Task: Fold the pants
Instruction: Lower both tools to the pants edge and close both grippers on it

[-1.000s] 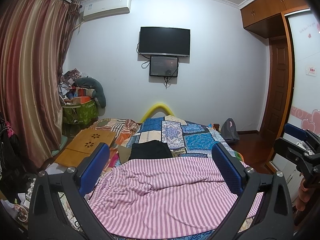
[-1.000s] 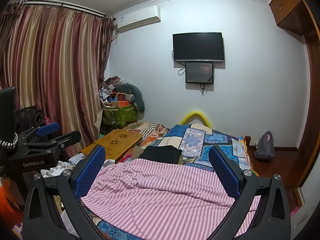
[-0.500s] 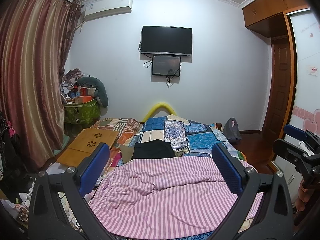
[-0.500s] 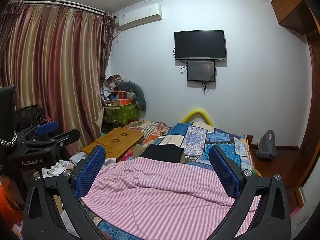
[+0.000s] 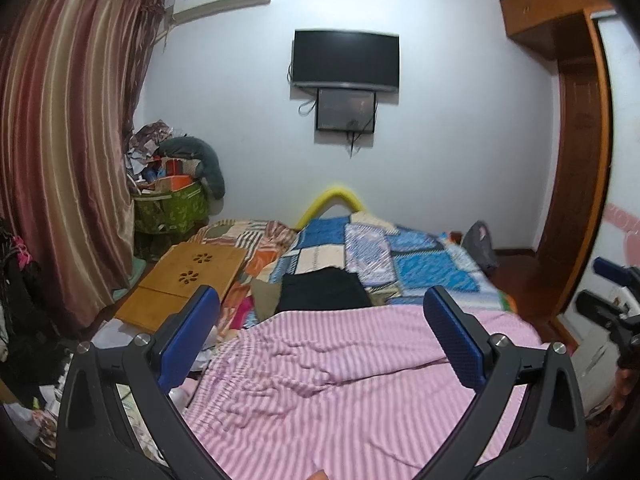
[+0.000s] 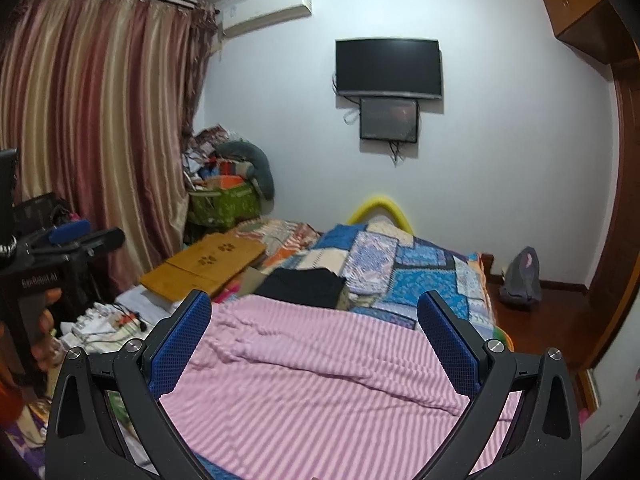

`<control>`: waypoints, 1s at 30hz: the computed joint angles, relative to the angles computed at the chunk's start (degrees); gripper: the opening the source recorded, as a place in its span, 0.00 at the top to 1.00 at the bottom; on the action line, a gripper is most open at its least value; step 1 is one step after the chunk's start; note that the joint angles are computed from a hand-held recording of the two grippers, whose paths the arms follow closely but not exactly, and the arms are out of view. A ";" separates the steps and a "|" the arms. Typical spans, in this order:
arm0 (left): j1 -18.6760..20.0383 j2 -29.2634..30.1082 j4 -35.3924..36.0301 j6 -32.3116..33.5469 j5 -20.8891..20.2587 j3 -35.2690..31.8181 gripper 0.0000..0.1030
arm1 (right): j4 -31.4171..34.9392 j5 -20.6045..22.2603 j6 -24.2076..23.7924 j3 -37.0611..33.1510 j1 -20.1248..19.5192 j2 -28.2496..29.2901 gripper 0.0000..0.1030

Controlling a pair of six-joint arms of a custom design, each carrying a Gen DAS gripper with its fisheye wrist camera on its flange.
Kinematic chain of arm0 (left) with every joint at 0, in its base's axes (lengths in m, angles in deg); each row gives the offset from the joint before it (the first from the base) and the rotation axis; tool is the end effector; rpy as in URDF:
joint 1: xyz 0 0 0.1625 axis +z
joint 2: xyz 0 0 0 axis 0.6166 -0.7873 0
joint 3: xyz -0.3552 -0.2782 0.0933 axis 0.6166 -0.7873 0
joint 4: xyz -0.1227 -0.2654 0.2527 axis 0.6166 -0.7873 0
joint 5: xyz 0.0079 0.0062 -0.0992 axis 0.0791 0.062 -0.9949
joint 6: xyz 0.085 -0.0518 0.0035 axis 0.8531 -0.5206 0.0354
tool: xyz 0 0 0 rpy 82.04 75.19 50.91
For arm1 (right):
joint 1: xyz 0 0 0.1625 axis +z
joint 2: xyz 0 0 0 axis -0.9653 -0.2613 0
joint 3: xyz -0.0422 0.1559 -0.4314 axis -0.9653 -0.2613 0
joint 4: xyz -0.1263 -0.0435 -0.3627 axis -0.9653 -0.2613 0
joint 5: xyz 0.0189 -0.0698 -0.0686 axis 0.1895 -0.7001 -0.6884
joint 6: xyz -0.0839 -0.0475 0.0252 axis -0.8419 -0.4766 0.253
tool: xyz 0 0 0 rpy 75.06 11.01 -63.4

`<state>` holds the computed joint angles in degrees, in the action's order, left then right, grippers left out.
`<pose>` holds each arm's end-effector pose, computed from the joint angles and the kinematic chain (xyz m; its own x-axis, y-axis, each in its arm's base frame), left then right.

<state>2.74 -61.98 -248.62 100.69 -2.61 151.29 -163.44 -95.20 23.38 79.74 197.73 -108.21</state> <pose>-0.2051 -0.4741 0.4192 -0.7125 -0.1251 -0.6904 0.6176 0.3552 -0.7017 0.4313 -0.5011 0.1587 -0.6342 -0.4176 0.6507 -0.7722 0.2987 -0.5608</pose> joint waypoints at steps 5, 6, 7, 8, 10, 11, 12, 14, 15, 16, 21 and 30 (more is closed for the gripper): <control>7.61 3.61 5.79 1.53 -2.81 -7.33 0.00 | 4.22 -1.80 0.26 -2.49 -2.97 0.63 0.00; 9.14 4.26 7.68 0.95 -3.38 -8.96 0.00 | 5.61 -2.38 0.59 -2.86 -3.46 0.54 0.00; 10.79 4.82 9.90 0.30 -4.35 -10.63 0.00 | 6.82 -2.85 0.77 -3.54 -4.10 0.63 0.01; 12.20 5.31 12.19 -0.48 -5.29 -12.22 0.00 | 7.85 -3.35 0.90 -4.18 -4.77 0.74 0.01; 15.42 6.76 17.29 -2.03 -7.01 -16.29 0.00 | 9.57 -5.01 0.88 -5.87 -5.96 1.28 0.01; 16.68 7.57 18.82 -2.51 -7.15 -17.99 0.00 | 10.41 -5.59 0.91 -6.64 -6.41 1.48 0.01; 18.12 8.61 20.32 -2.94 -7.31 -20.02 0.00 | 11.21 -6.08 0.88 -7.43 -7.09 1.75 0.01; 21.12 10.75 23.19 -3.62 -8.27 -24.28 0.00 | 13.05 -6.57 0.85 -8.78 -8.43 2.01 0.01; 22.51 11.88 24.18 -3.58 -8.31 -26.39 0.00 | 13.60 -6.58 0.72 -9.43 -9.19 2.21 0.01; 23.51 12.90 24.75 -3.44 -8.26 -28.03 0.00 | 14.08 -6.51 0.56 -10.01 -9.80 2.41 0.01; 30.03 18.22 32.73 -6.04 -8.62 -37.86 0.16 | 17.96 -7.39 0.35 -14.21 -12.26 4.41 0.06; 38.78 25.25 53.38 -17.00 -12.12 -52.00 0.28 | 27.43 -6.03 0.53 -25.28 -16.33 10.23 0.11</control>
